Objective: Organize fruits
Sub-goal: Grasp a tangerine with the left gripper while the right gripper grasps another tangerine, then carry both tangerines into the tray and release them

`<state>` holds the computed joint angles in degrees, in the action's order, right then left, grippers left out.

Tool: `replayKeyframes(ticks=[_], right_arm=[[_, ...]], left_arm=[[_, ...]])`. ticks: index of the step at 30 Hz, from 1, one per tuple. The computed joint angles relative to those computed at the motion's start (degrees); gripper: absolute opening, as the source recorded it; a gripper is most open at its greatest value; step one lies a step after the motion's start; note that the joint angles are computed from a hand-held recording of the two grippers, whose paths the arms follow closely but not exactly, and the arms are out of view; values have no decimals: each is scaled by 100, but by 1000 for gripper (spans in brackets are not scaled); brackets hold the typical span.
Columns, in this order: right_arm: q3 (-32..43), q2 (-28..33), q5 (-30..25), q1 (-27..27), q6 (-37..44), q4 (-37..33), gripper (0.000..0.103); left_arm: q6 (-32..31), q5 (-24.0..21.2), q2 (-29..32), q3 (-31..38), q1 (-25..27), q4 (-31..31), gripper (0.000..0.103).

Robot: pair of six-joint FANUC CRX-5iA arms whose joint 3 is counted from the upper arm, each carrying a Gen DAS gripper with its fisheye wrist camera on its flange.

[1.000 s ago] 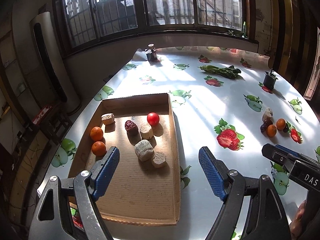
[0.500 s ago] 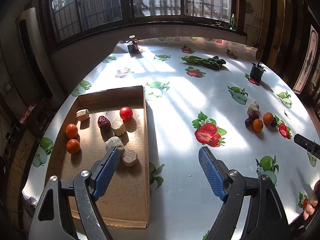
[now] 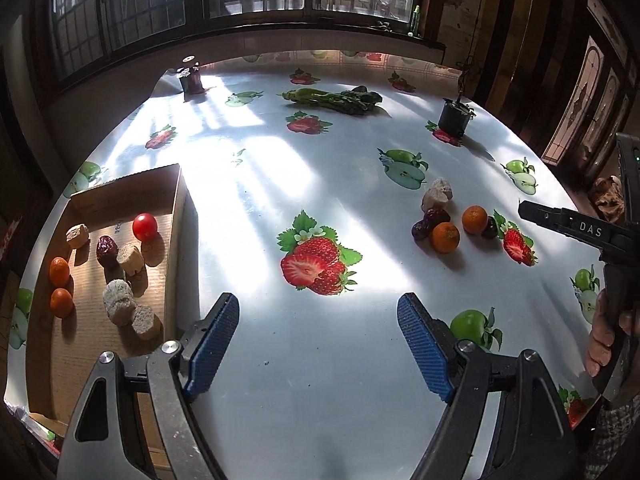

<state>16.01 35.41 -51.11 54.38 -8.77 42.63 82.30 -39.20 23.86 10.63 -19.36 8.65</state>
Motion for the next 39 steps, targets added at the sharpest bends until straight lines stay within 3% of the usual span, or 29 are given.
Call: replayKeyframes(ticks=[1, 3, 7, 13, 21, 23, 27, 32, 35, 39], right_arm=[[198, 123, 11, -38, 243, -107, 47], [583, 369, -48, -108, 620, -284, 46], [952, 615, -101, -221, 974, -522, 40], [1439, 944, -107, -316, 1527, -820, 40], [2571, 1631, -988, -297, 2405, -1143, 40], [2353, 1495, -906, -279, 2291, -1093, 33], [1401, 975, -578, -219, 1469, -670, 32], [151, 325, -6, -214, 184, -35, 31], [-418, 62, 498, -295, -465, 338, 31], [-966, -167, 1268, -452, -1122, 653, 31]], left_arm=[[-56, -12, 32, 5, -6, 87, 81], [-141, -44, 92, 27, -11, 179, 81], [-307, -133, 192, 67, -16, 286, 58], [-387, -251, 311, 120, -44, 396, 58], [-720, -319, 457, 329, -164, 647, 58], [-800, -306, 522, 424, -226, 676, 58], [-914, -292, 732, 701, -363, 632, 58], [-1279, -324, 1196, 1139, -482, 1044, 58], [-1535, -372, 1538, 1433, -520, 1456, 58], [-1440, -552, 1924, 1991, -620, 1221, 58]])
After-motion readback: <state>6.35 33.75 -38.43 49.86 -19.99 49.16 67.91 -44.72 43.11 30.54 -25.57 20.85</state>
